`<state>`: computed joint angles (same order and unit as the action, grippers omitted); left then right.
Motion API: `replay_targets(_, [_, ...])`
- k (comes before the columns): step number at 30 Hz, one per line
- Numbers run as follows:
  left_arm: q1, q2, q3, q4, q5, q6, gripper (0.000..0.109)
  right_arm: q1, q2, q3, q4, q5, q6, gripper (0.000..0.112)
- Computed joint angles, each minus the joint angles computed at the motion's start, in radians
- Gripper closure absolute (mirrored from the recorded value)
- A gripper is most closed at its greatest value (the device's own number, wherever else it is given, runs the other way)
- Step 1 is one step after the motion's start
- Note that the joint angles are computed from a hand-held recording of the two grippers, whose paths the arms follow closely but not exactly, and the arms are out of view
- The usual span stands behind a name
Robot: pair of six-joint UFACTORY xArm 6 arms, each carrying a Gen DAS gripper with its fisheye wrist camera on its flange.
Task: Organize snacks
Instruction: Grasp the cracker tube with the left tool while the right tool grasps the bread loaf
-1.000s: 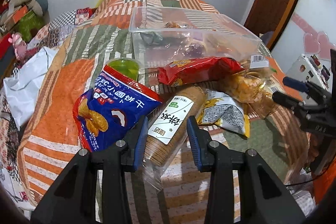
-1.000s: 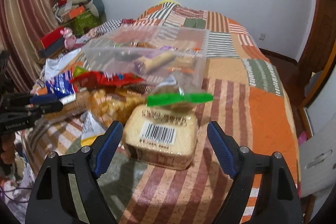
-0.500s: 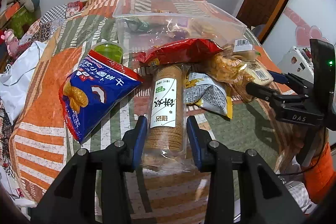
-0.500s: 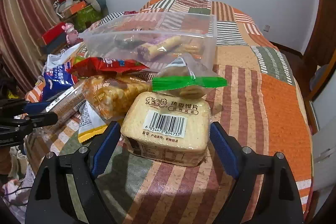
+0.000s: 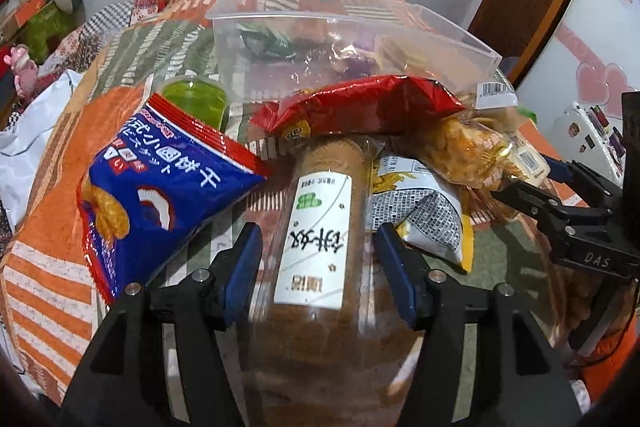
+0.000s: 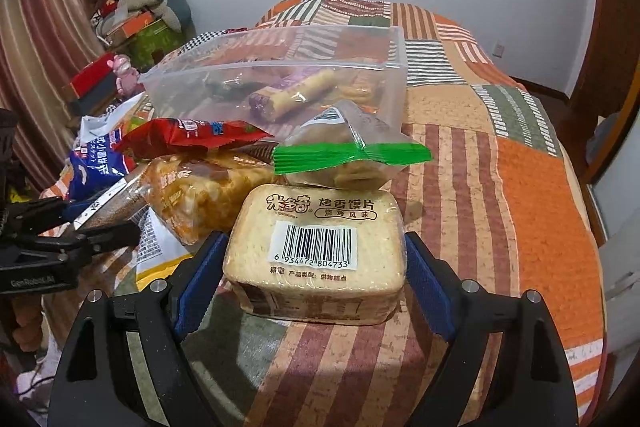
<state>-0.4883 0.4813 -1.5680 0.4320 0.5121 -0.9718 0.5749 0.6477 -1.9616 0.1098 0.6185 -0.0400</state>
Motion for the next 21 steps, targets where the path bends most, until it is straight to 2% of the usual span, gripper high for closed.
replay_targets(4, [-0.003, 0.006, 0.001, 0.036, -0.022, -0.031, 0.068, -0.001, 0.001, 0.003, -0.008, -0.016, 0.013, 0.034])
replay_targets(14, [-0.023, -0.059, 0.075, 0.102, -0.022, -0.099, 0.07, -0.005, -0.064, 0.096, 0.034, -0.063, -0.019, 0.037])
replay_targets(21, [-0.044, -0.143, 0.149, 0.2, 0.002, -0.2, 0.07, -0.006, -0.128, 0.18, 0.059, -0.094, -0.025, 0.037])
